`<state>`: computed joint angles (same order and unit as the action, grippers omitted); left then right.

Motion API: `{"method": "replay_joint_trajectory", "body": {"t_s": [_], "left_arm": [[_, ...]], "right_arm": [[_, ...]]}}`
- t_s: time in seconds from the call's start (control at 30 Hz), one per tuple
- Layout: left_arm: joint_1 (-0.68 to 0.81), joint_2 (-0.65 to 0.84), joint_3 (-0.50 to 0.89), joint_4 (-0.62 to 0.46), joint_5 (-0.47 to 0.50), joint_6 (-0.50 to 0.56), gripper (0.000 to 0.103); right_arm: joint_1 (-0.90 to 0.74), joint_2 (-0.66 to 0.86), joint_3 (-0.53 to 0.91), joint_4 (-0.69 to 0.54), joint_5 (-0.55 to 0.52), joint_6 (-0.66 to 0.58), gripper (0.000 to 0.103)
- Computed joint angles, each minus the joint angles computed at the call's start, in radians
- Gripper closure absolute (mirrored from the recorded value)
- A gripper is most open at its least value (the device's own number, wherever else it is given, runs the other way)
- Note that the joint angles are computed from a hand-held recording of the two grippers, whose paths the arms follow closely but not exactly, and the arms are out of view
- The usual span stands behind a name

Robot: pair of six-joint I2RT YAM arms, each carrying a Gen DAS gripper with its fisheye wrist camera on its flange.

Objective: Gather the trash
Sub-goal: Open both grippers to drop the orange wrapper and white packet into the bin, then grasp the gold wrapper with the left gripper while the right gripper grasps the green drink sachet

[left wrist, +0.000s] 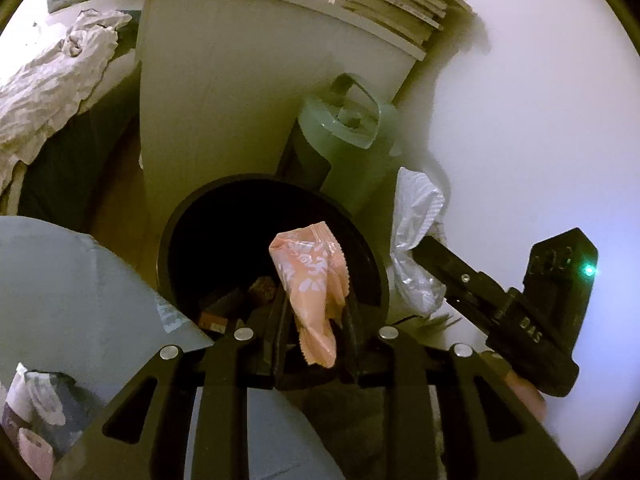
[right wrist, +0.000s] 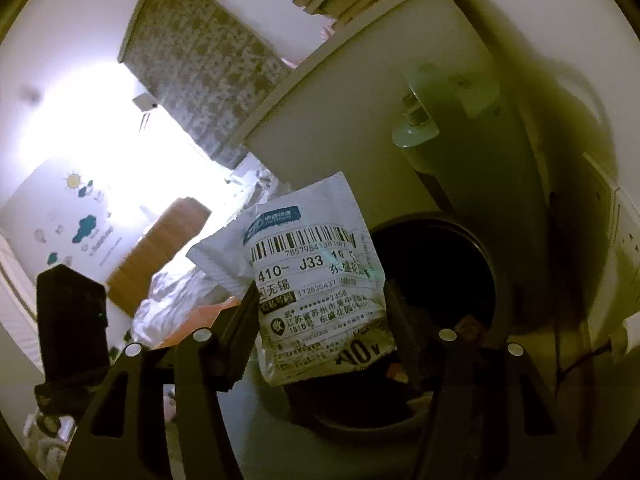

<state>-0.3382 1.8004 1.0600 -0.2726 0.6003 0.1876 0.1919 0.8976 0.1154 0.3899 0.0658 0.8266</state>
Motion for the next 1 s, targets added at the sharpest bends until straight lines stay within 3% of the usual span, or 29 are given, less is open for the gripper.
{"method": "replay_joint_trajectory", "body": {"t_s": [0.03,0.1,0.17,0.37,0.6,0.73,0.83,1.0], "left_arm": [[-0.003,0.007,0.005,0.004,-0.006,-0.003,0.073],[-0.015,0.024,0.031,0.004,-0.029,-0.017,0.046],[-0.013,0.009,0.016,0.035,-0.042,-0.035,0.025],[0.020,-0.042,-0.023,0.052,-0.019,-0.031,0.016],[0.152,-0.192,-0.108,-0.014,0.060,0.004,0.015],[0.315,-0.301,-0.179,-0.091,0.095,0.098,0.015],[0.507,-0.359,-0.216,-0.177,0.110,0.227,0.015],[0.857,-0.344,-0.255,-0.214,0.050,0.427,0.016]], "right_arm": [[-0.001,0.007,0.002,0.003,0.003,0.001,0.037],[-0.004,0.020,-0.005,0.028,0.008,0.013,0.024],[-0.007,0.023,-0.020,0.055,0.018,0.035,0.021],[-0.029,0.094,-0.010,0.104,-0.012,0.046,0.021],[0.017,0.159,0.020,0.123,0.014,0.040,0.020],[0.091,0.189,0.047,0.110,0.064,0.033,0.020],[0.160,0.219,0.084,0.082,0.100,0.015,0.020],[0.357,0.285,0.224,-0.044,0.189,-0.061,0.020]]}}
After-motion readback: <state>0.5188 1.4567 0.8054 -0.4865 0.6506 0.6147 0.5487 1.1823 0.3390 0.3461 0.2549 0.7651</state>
